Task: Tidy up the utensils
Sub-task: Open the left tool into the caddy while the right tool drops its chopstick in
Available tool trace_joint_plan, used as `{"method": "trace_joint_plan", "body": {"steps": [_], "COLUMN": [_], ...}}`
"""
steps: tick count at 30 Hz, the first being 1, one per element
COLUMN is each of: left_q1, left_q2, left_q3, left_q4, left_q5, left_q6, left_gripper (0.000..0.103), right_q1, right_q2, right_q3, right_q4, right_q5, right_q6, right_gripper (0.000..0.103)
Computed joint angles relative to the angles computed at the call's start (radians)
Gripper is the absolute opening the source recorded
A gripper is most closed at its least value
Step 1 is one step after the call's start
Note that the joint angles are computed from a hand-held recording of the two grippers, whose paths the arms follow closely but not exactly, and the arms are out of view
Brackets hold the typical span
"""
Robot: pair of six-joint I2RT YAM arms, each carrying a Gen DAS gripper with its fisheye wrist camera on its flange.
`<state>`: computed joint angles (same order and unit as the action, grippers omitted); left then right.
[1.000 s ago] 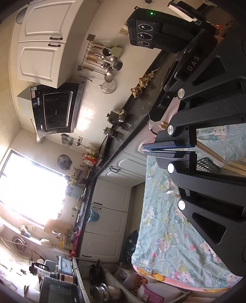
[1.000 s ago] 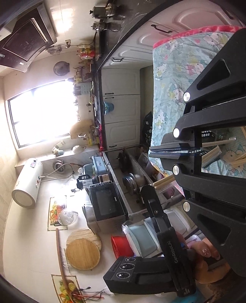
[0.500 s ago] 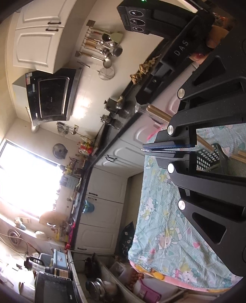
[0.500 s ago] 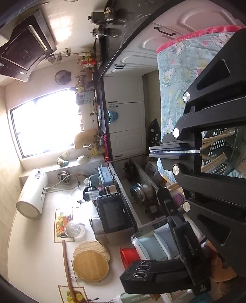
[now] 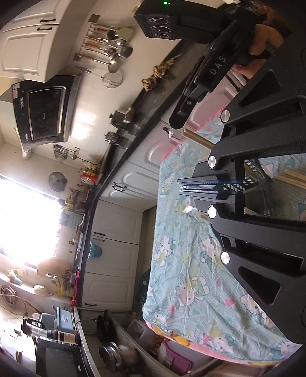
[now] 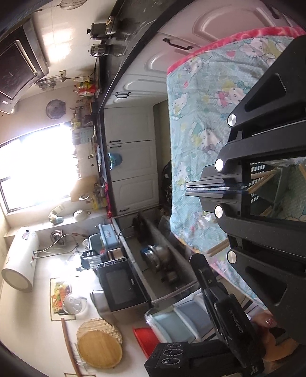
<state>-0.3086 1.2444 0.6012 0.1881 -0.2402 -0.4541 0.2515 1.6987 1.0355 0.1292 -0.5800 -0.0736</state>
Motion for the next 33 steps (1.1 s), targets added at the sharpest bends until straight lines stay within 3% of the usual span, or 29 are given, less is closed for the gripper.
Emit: {"method": "trace_joint_plan", "body": {"steps": [3,6,9,19,23,33], "left_q1": [-0.013,-0.031,-0.05,-0.137,-0.176,-0.288], "left_q2": [-0.005,-0.023,-0.054,-0.217,-0.289,-0.428], "left_q3": [-0.021,-0.037,-0.055,-0.138,-0.178,-0.229], "left_q4": [0.002,-0.013,-0.034,-0.128,-0.17,-0.297], "left_q5": [-0.025,-0.054,-0.087,-0.223,-0.272,-0.375], "left_q6": [0.003,-0.001,-0.003,-0.063,-0.097,-0.2], "left_gripper": [0.002,0.018,0.03,0.083,0.092,0.092], "right_q1": [-0.005,-0.016,-0.028,-0.077,-0.091,-0.122], "right_q2": [0.003,0.0,-0.014,-0.135,-0.184,-0.271], "right_q3": [-0.021,-0.046,-0.064,-0.195,-0.237,-0.328], "right_q4": [0.015,0.031,0.039,0.086,0.077,0.042], "right_q5": [0.003,0.003,0.002,-0.029,-0.044,-0.091], "right_q6": [-0.002,0.001,-0.004,-0.05,-0.076,-0.126], "right_gripper": [0.007,0.022,0.024,0.056,0.063,0.07]}}
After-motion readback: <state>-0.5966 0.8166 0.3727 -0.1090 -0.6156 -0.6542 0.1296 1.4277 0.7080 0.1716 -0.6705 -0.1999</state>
